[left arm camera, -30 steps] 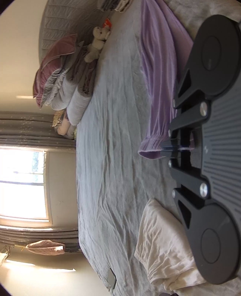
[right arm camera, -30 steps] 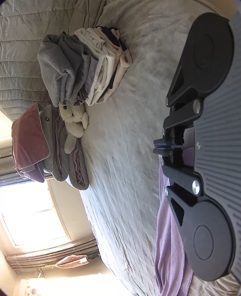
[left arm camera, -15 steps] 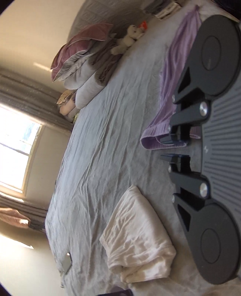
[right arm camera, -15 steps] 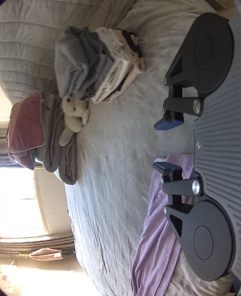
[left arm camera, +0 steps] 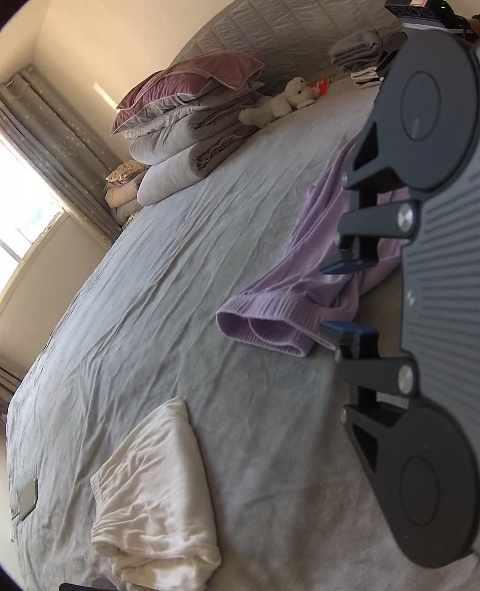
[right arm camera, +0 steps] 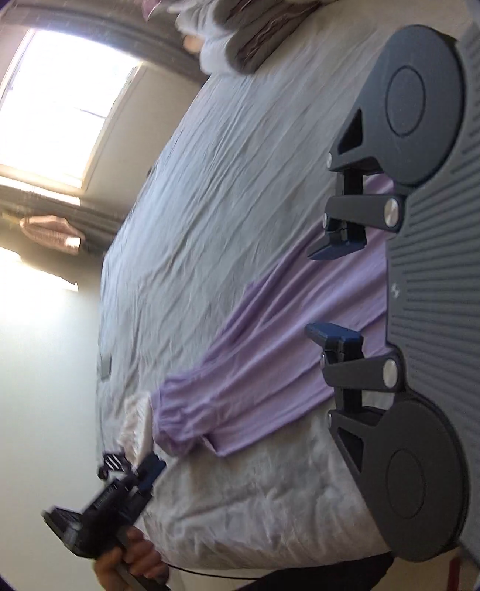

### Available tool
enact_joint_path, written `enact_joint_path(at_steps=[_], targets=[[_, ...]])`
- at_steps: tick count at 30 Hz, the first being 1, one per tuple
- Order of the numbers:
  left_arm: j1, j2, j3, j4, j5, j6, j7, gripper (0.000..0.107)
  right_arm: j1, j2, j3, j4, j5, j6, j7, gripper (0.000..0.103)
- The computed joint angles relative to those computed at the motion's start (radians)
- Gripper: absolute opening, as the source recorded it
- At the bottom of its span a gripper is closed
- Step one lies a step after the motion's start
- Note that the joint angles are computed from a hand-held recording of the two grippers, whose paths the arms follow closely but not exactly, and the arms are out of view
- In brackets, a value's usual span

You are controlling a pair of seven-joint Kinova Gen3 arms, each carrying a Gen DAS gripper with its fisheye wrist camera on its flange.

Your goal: Fold clothes

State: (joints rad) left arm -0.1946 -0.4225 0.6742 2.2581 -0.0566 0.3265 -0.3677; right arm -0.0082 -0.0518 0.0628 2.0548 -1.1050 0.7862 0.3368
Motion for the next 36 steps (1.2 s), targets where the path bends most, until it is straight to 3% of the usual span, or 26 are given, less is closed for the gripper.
enact_joint_path(at_steps=[3, 7, 10, 12, 17, 18, 19, 20, 21, 24, 28, 30, 33, 36], targets=[[-0.073, -0.062, 0.006, 0.029, 0.039, -0.012, 0.078, 0.027, -0.087, 0.038, -0.086, -0.035, 0.007, -0.033, -0.026, 0.042], [-0.155, -0.075, 0.037, 0.006, 0.054, 0.045, 0.112, 0.027, -0.207, 0.111, -0.191, -0.137, 0.099, -0.084, -0.129, 0.068], [-0.152, -0.047, 0.033, -0.009, 0.034, 0.057, 0.104, 0.027, -0.264, 0.172, -0.257, -0.229, 0.207, -0.115, -0.221, 0.068], [-0.148, -0.030, 0.028, -0.018, 0.018, 0.063, 0.101, 0.027, -0.342, 0.215, -0.246, -0.299, 0.289, -0.119, -0.292, 0.068], [-0.113, -0.028, -0.024, -0.003, -0.006, 0.046, 0.096, 0.028, -0.538, 0.296, -0.136, -0.424, 0.492, -0.112, -0.383, 0.068], [-0.112, -0.029, -0.031, -0.001, -0.010, 0.045, 0.097, 0.028, -0.538, 0.314, -0.143, -0.453, 0.533, -0.091, -0.411, 0.068], [-0.113, -0.030, -0.035, 0.000, -0.012, 0.047, 0.100, 0.028, -0.520, 0.333, -0.169, -0.486, 0.573, -0.062, -0.446, 0.058], [-0.116, -0.030, -0.036, -0.002, -0.014, 0.055, 0.103, 0.028, -0.484, 0.349, -0.211, -0.513, 0.597, -0.040, -0.485, 0.019], [-0.117, -0.029, -0.036, -0.005, -0.017, 0.063, 0.107, 0.028, -0.442, 0.357, -0.257, -0.531, 0.612, -0.032, -0.524, 0.003], [-0.114, -0.027, -0.038, -0.007, -0.028, 0.059, 0.113, 0.028, -0.340, 0.372, -0.345, -0.556, 0.593, -0.027, -0.577, 0.005], [-0.112, -0.010, -0.029, -0.019, -0.044, 0.057, 0.111, 0.028, -0.207, 0.385, -0.405, -0.574, 0.447, -0.023, -0.625, 0.005], [-0.110, 0.015, -0.014, -0.037, -0.063, 0.063, 0.103, 0.028, -0.227, 0.371, -0.368, -0.566, 0.429, -0.093, -0.677, 0.005], [-0.117, 0.083, 0.038, -0.087, -0.133, 0.090, 0.086, 0.029, -0.306, 0.346, -0.293, -0.537, 0.493, -0.215, -0.780, 0.005], [-0.166, 0.167, 0.139, -0.147, -0.255, 0.126, 0.091, 0.031, -0.253, 0.355, -0.360, -0.525, 0.494, -0.248, -0.779, 0.005]])
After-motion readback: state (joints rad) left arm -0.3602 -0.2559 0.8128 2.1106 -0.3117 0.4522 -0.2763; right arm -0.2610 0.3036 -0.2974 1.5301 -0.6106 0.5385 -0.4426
